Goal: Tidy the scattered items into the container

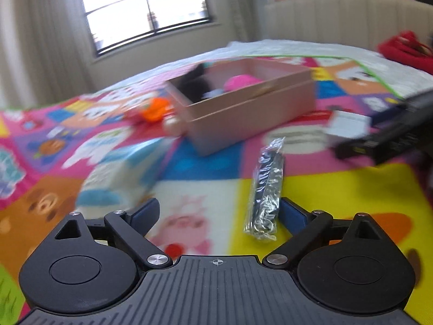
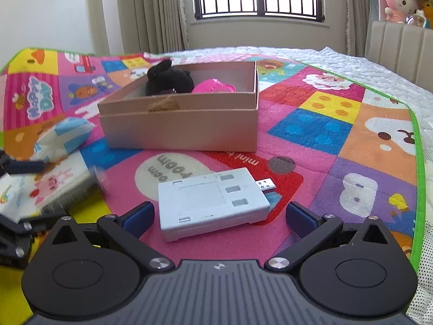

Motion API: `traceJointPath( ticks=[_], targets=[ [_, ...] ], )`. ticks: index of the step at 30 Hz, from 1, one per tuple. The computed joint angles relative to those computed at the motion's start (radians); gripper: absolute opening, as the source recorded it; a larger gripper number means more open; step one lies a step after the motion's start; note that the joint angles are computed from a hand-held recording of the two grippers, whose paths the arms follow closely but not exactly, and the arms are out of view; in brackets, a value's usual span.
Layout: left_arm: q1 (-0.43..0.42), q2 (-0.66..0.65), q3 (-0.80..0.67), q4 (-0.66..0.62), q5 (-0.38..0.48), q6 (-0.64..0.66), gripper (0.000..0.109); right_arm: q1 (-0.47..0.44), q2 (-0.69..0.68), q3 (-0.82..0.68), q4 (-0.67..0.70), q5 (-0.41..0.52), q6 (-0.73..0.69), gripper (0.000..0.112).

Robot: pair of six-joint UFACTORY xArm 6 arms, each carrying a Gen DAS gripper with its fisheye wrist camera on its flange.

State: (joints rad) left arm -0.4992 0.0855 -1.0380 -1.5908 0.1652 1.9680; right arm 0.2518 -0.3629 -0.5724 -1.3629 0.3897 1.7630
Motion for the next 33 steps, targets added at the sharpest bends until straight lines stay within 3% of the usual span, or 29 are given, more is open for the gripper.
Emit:
traceJointPath(
  ticks=[2, 5, 9, 14, 16, 17, 18, 19, 21, 23, 25, 27, 29, 31, 33],
  targets=[
    [0.006, 0.035, -0.037, -0.046, -0.046, -0.022, 0.099, 0.001, 0.004, -0.005, 0.089, -0.003, -0.082, 0.103],
    [0.034, 0.049, -0.05, 0.003, -0.053, -0.189, 0.1, -0.022, -0.008, 0.01, 0.168, -0.049, -0.172, 0.103],
    [0.053, 0.051, -0.049, 0.125, -0.049, -0.358, 0.1, -0.011, -0.009, 0.013, 0.094, -0.036, -0.125, 0.103],
    [0.084, -0.019, -0.016, 0.04, 0.122, -0.2, 0.1, 0.012, -0.003, 0.005, 0.055, 0.004, -0.094, 0.103],
    [0.06, -0.013, -0.026, 0.038, 0.126, -0.135, 0.099, 0.012, -0.002, 0.004, 0.053, 0.005, -0.09, 0.103],
    [0.038, 0.001, -0.039, 0.022, 0.101, -0.087, 0.09, 0.011, -0.003, 0.005, 0.05, 0.004, -0.089, 0.103],
    [0.021, 0.019, -0.056, 0.038, 0.079, -0.08, 0.066, 0.011, -0.004, 0.006, 0.046, 0.006, -0.085, 0.103],
    [0.01, 0.04, -0.072, 0.08, 0.067, -0.116, 0.057, 0.014, -0.004, 0.006, 0.041, 0.011, -0.08, 0.103],
    [0.009, 0.077, -0.105, 0.174, 0.085, -0.23, 0.063, 0.013, -0.004, 0.007, 0.03, 0.01, -0.072, 0.103],
    [0.007, 0.103, -0.125, 0.241, 0.089, -0.304, 0.06, 0.006, -0.006, 0.01, 0.017, -0.001, -0.059, 0.103],
    [0.005, 0.099, -0.121, 0.241, 0.095, -0.299, 0.04, -0.006, -0.008, 0.013, 0.007, -0.019, -0.047, 0.103],
    [0.017, 0.065, -0.092, 0.216, 0.15, -0.229, 0.031, -0.006, -0.008, 0.013, 0.002, -0.02, -0.041, 0.103],
    [0.043, 0.002, -0.035, 0.227, 0.265, -0.184, 0.032, -0.003, -0.006, 0.011, 0.001, -0.016, -0.039, 0.103],
    [0.054, -0.047, 0.016, 0.226, 0.314, -0.115, 0.04, 0.0, -0.005, 0.01, 0.002, -0.012, -0.038, 0.103],
    [0.049, -0.083, 0.061, 0.231, 0.286, -0.068, 0.068, 0.004, -0.005, 0.009, 0.003, -0.004, -0.042, 0.103]
  ],
)
